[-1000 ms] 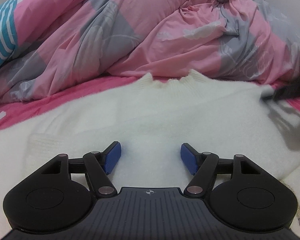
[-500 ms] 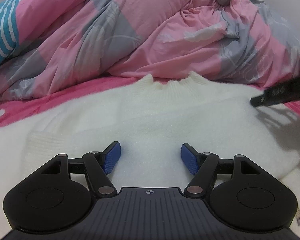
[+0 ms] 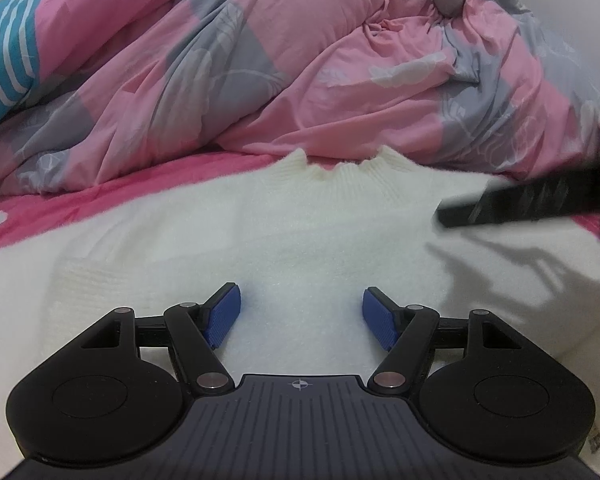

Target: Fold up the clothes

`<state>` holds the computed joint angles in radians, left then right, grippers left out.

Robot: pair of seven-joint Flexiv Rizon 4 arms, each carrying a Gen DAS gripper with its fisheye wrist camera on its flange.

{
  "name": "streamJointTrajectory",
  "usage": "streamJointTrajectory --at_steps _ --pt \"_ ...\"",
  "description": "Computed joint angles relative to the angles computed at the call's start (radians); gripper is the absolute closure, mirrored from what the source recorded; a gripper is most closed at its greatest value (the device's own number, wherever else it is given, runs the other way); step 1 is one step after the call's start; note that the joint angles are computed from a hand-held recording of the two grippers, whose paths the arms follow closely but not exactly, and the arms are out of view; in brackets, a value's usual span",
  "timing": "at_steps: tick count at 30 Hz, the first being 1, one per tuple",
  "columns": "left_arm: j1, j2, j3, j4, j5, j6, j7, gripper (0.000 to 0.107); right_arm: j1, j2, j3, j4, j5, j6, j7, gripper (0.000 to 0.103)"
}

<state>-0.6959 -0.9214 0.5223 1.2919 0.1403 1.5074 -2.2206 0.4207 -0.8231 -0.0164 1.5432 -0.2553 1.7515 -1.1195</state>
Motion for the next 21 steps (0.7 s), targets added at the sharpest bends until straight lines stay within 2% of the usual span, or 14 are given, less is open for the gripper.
streamJointTrajectory --at_steps 2,8,11,13,14,17,21 --pt "-0.008 0.002 0.013 0.004 0.003 0.005 -0.012 0.038 0.018 -0.036 -0.023 -0.014 0.006 0.018 0.001 0.071" --pt "-0.032 0.008 0.068 0.033 -0.042 0.102 -0.039 0.035 0.05 -0.031 -0.06 -0.001 0.031 0.044 0.004 0.071" --pt "-0.033 -0.023 0.096 -0.043 -0.065 -0.009 0.016 0.034 0.053 -0.028 -0.062 0.013 0.042 0.064 -0.001 0.071" --pt "-0.008 -0.047 0.071 -0.111 -0.093 -0.171 0.084 0.03 0.037 -0.035 -0.043 0.006 0.039 0.068 -0.005 0.071" --pt "0.017 -0.042 0.036 -0.123 -0.06 -0.188 0.064 0.028 0.026 -0.037 -0.029 0.004 0.038 0.071 -0.006 0.071" --pt "0.034 -0.016 0.008 -0.095 -0.03 -0.157 0.027 0.029 -0.008 -0.042 0.014 -0.002 0.031 0.079 -0.007 0.071" --pt "-0.009 0.068 0.049 0.008 0.066 -0.112 -0.039 0.029 -0.034 -0.044 0.045 -0.005 0.021 0.081 -0.006 0.071"
